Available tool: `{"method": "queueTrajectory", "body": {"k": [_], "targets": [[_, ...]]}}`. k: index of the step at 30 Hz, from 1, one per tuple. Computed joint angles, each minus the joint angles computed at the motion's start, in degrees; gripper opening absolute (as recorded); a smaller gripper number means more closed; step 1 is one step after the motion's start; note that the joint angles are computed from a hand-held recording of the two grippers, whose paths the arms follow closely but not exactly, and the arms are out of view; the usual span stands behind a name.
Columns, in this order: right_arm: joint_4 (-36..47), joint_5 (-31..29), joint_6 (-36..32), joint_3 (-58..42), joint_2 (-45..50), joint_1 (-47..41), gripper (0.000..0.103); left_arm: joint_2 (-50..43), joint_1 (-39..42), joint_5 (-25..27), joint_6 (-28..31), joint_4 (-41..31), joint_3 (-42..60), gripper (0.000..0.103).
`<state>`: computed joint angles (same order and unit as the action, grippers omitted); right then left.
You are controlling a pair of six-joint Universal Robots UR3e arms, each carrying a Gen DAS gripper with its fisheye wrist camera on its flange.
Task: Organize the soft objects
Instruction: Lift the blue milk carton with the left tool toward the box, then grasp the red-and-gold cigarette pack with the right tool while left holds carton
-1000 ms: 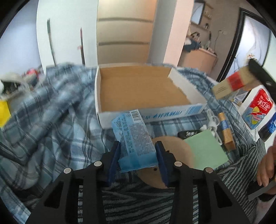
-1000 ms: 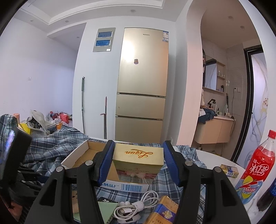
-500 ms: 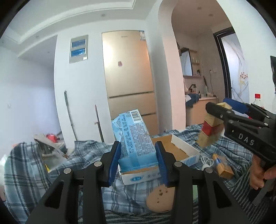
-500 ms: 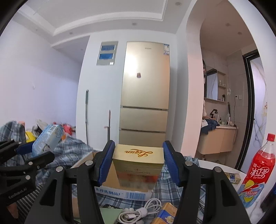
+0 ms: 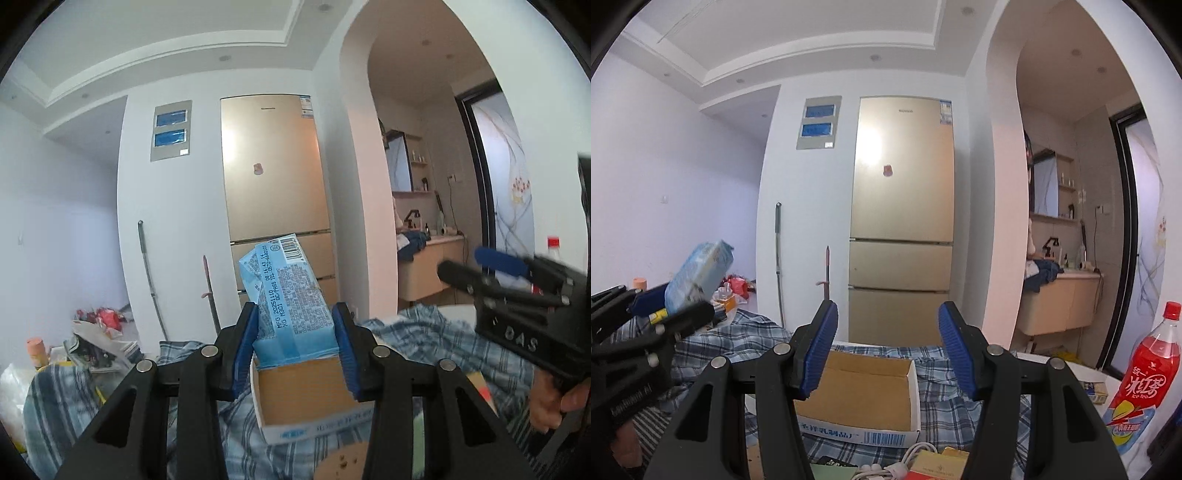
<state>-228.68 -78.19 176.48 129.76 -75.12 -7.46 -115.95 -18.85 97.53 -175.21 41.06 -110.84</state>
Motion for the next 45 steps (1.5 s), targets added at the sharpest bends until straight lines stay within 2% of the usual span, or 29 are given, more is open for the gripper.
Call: {"method": "queueTrajectory", "body": {"k": [4, 7, 9, 13, 17, 21, 23, 26, 28, 32, 36, 39, 45], "targets": [[8.4, -2.1, -0.3, -2.3, -3.2, -1.0, 0.056, 1.6, 1.1, -0.5, -2.4, -4.2, 2.7, 0.043], [17.4, 0.7, 0.4, -2.0, -7.2, -3.9, 0.059, 1.6, 0.4, 0.3, -1.5, -2.1, 2.0, 0.043], [18.9, 1.9, 0.5, -1.1, -7.8, -5.4, 0.06, 0.9, -0.3, 0.9, -1.0, -1.3, 2.4, 0.043], [18.1, 0.1, -0.7, -2.3, -6.1, -4.7, 0.064, 0.4, -0.3, 0.1, -3.5, -5.9, 5.3, 0.043], [21.3, -1.2, -0.2, -4.7, -5.7, -3.3, 0.067, -3.2, -1.1, 1.7, -2.2, -10.1, 12.2, 0.043], [29.4, -2.7, -0.9, -8.7, -4.1, -1.5, 0.067, -4.2, -0.4, 0.9, -5.0, -15.5, 14.9, 0.043], [33.5, -1.5, -1.2, -8.6, -4.4, -1.7, 0.067, -4.0, -0.5, 1.0, -4.8, -15.5, 13.7, 0.043], [33.5, -1.9, -3.0, -5.9, -5.0, -1.8, 0.067, -3.1, -1.1, 1.9, -3.2, -13.6, 10.5, 0.043], [33.3, -1.4, -3.5, -3.2, -6.2, -3.1, 0.067, -0.9, -0.9, 0.7, -3.7, -13.3, 6.7, 0.043], [38.0, 1.1, -3.1, 1.1, -10.4, -7.6, 0.067, 0.9, -2.2, 0.6, -4.2, -11.6, 2.2, 0.043], [43.8, -2.4, -3.1, 2.4, -12.1, -8.2, 0.067, 1.6, -2.7, 0.0, -5.8, -8.6, -2.0, 0.043], [48.3, -2.7, -3.3, 2.3, -12.1, -8.4, 0.067, 0.7, -2.7, 0.1, -6.2, -8.3, -2.2, 0.043], [52.3, -4.6, -2.7, -0.1, -10.3, -6.4, 0.067, -1.4, -2.0, 0.2, -6.4, -7.7, -1.9, 0.043]]}}
